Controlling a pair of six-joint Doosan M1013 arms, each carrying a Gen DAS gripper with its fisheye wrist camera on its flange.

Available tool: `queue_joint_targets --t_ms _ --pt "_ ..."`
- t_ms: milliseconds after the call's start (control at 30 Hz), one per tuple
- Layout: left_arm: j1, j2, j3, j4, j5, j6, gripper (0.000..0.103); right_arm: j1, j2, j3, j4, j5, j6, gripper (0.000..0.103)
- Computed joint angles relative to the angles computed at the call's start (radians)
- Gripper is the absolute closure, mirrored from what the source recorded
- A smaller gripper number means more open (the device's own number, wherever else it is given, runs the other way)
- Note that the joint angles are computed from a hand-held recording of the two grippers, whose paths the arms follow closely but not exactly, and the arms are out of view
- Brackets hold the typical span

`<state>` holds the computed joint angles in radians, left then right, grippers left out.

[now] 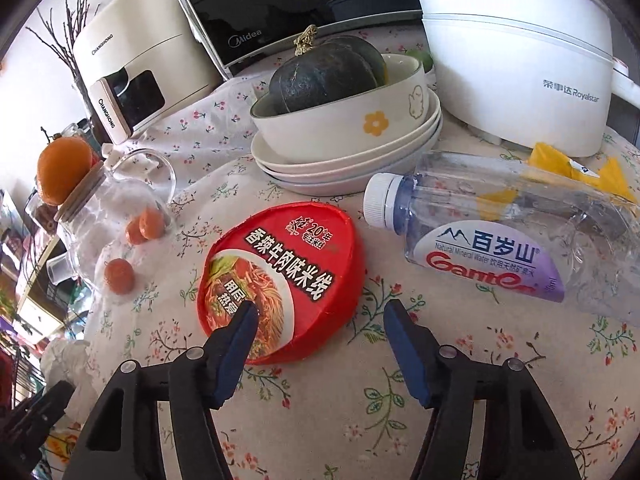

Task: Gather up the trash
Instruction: 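Grasp the beige crumpled tissue with the left tool while the right tool grasps the red noodle cup, then carry the beige tissue and red noodle cup over the white bin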

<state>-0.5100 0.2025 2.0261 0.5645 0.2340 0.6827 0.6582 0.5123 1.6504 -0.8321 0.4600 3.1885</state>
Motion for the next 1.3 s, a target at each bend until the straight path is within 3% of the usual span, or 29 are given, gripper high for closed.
queue_joint_targets --t_ms 67,100,200,267,367,567,1000,1200,1300 --pt "-0.007 -0.001 0.003 0.042 0.01 -0.023 0.075 -0.001 0.011 -0.021 0.036 0.021 -0.053 0.057" --pt "-0.01 -0.001 0.003 0.053 0.015 -0.03 0.075 -0.003 0.011 -0.022 0.04 0.014 -0.057 0.057" --pt "-0.016 -0.008 0.007 0.074 0.022 -0.047 0.075 -0.014 -0.012 0.008 0.049 -0.05 -0.016 0.075" --pt "-0.023 -0.019 0.012 0.127 0.022 -0.094 0.075 -0.023 -0.037 0.034 0.087 -0.098 -0.025 0.081" --pt "-0.039 -0.041 0.015 0.169 0.029 -0.138 0.075 -0.016 -0.077 0.056 0.116 -0.085 -0.107 0.085" --pt "-0.095 -0.092 0.017 0.201 0.05 -0.186 0.075 0.01 -0.185 0.138 0.078 -0.043 -0.16 0.086" --pt "-0.31 -0.154 0.049 0.264 0.082 -0.239 0.075 0.063 -0.435 0.353 0.047 0.063 -0.183 0.086" --pt "-0.381 -0.148 0.066 0.211 0.047 -0.214 0.075 0.09 -0.539 0.423 0.112 0.182 -0.281 0.086" --pt "-0.41 -0.14 0.073 0.197 0.033 -0.197 0.075 0.105 -0.588 0.463 0.123 0.226 -0.258 0.086"
